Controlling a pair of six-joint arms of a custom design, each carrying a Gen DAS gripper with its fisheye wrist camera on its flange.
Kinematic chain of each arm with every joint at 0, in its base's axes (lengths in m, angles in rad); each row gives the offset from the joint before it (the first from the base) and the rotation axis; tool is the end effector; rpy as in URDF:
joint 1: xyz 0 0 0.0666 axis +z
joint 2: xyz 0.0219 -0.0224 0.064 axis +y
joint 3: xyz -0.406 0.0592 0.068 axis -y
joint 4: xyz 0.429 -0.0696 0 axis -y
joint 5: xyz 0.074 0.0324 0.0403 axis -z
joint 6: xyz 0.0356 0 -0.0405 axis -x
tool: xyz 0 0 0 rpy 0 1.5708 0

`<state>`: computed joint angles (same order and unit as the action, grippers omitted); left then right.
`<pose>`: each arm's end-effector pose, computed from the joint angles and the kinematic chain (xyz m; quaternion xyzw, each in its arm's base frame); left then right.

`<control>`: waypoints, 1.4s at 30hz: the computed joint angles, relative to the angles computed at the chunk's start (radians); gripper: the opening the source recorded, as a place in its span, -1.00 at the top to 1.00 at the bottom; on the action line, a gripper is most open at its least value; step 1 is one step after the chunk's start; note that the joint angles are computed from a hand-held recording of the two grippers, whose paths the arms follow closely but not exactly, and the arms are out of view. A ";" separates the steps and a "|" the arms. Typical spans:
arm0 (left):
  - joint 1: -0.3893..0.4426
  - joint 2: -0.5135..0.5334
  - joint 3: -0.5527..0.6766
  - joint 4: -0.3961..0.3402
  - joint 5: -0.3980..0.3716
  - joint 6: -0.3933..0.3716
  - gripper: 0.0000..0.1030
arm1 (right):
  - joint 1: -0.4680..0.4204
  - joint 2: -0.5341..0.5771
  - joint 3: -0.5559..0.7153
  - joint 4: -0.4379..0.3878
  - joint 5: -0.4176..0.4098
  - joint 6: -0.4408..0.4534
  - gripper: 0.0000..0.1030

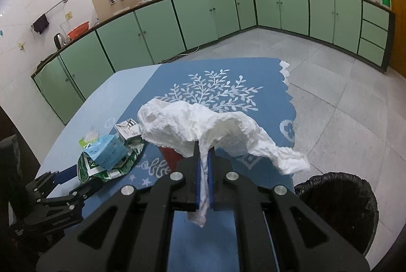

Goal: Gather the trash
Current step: 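Lift the white tissue off the table with the right gripper, then grasp the flattened milk carton with the left gripper while the right gripper holds the tissue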

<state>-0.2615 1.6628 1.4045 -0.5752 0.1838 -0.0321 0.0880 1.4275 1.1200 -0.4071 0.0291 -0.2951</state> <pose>0.5921 -0.1656 0.3382 0.1686 0.9141 -0.1261 0.3467 0.5208 0.0445 0.3403 0.1000 0.9042 0.0660 0.4100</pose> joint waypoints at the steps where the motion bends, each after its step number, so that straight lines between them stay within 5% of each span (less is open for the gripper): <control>1: 0.000 0.009 0.011 -0.009 0.005 -0.002 -0.49 | 0.000 -0.001 -0.002 0.000 -0.001 0.001 0.92; 12: -0.016 0.008 0.016 -0.030 0.170 -0.046 -0.48 | -0.013 -0.010 -0.010 -0.003 0.005 -0.006 0.92; 23: 0.062 0.050 0.084 -0.025 0.069 0.031 -0.50 | 0.012 0.021 0.015 -0.010 0.018 0.001 0.89; 38: 0.089 0.141 0.203 -0.055 0.152 0.059 -0.50 | 0.021 0.045 0.045 -0.029 0.027 0.025 0.86; 41: 0.089 0.158 0.220 -0.069 0.165 0.067 -0.44 | 0.022 0.045 0.047 -0.032 0.027 0.029 0.86; 42: 0.090 0.160 0.221 -0.071 0.176 0.070 -0.28 | 0.023 0.045 0.048 -0.034 0.028 0.029 0.86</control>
